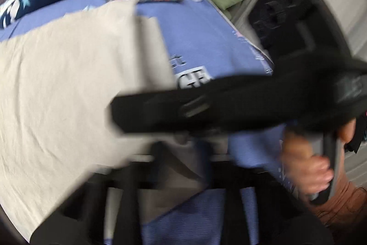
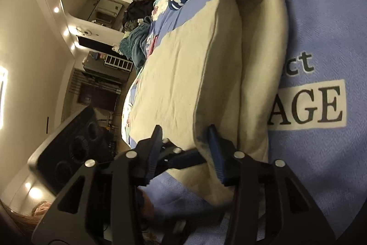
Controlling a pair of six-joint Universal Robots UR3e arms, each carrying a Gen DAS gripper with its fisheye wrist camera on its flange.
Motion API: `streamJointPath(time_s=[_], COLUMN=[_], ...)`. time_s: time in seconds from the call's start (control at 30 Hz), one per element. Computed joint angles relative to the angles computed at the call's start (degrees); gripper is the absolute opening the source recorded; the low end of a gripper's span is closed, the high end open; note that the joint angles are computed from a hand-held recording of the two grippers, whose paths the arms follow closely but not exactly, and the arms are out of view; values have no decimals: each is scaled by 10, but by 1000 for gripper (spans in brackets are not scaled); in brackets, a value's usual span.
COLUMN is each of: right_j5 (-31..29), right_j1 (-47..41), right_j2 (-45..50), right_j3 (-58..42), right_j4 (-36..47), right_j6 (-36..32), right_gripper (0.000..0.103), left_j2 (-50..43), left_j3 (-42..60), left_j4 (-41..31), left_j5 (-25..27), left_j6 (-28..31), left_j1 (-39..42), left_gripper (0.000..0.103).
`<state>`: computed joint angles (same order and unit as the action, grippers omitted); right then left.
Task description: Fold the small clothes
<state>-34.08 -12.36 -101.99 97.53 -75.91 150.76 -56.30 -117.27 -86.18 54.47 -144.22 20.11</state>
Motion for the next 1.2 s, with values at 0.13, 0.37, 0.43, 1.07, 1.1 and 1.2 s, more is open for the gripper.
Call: streamJointPath(time_s=[0.13,0.37,0.43,1.07,1.1,1.2], right_j5=[-67,-207,-175,-150,-126,-99], right_j1=[-20,29,32,-19,-43,-104], right_j2=[-34,63,103,35,-4,-92], right_j3=[22,5,-5,36,46,53], right_j4=[-150,-346,-378,-360,-280,-55], right_j6=[95,215,231,130,56,-138], right_gripper=[45,39,39,10,10,10], left_j2=[6,23,15,-9,-5,5], left_j3=[12,7,10,25,21,18], left_j4=[-96,-125,-119,-135,-136,-153], left_j5=[-35,-43,-43,-62,-62,-62], left_j6=[62,93,90,157,158,172], left_j1=[67,87,79,51,54,81], left_gripper=[5,5,5,5,5,5])
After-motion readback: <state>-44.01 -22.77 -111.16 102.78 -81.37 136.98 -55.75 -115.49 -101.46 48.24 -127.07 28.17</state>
